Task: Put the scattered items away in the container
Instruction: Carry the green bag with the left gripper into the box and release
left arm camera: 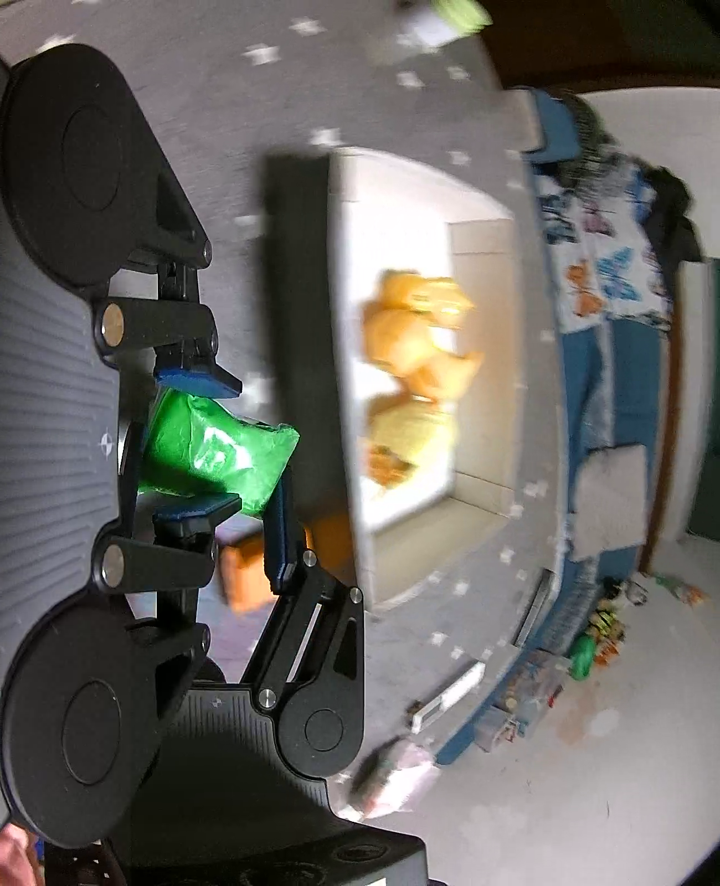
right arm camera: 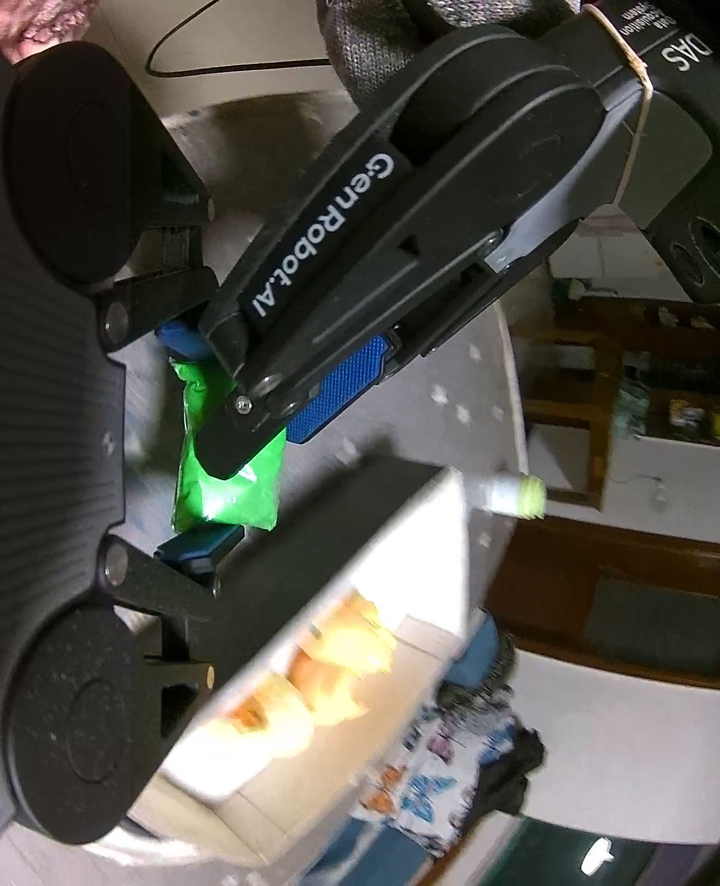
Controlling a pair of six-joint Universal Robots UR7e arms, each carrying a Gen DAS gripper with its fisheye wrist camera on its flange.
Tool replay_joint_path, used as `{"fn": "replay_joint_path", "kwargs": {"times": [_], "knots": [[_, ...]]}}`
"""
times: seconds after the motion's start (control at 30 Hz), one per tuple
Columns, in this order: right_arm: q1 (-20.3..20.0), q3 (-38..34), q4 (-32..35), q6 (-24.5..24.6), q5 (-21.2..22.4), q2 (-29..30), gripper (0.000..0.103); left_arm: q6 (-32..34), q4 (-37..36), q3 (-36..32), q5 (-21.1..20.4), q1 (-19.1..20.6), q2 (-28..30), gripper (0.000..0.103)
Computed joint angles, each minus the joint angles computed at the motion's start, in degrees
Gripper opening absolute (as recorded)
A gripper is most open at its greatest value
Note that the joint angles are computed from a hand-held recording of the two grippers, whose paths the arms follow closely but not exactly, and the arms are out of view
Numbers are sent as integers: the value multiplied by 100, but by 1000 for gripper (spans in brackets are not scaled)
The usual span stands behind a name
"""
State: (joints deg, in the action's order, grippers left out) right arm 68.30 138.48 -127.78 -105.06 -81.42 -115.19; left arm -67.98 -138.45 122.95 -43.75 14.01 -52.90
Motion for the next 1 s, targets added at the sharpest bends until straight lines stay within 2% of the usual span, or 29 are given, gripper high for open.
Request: {"fn": "replay_joint_path", "kwargs": {"times": [0.13, 0.23, 0.37, 0.47, 0.73, 1.0], "knots": [[160, -207, -173, 186, 326, 100, 62, 634, -97, -282, 377, 178, 72, 40], [384, -367, -575, 478, 380, 407, 62, 1227, -495, -395, 490, 426, 131, 40], [700, -638, -1090, 937, 196, 1012, 62, 1848, -949, -529, 395, 822, 170, 40], [876, -776, -1386, 1105, 9, 1396, 62, 2148, -1181, -605, 212, 1081, 182, 40], [1136, -1242, -1427, 1373, -575, 2135, 62, 2444, -1589, -631, -151, 1536, 236, 39], [1196, -1424, -1342, 1408, -936, 2460, 63, 2465, -1958, -505, -370, 1725, 240, 40]]}}
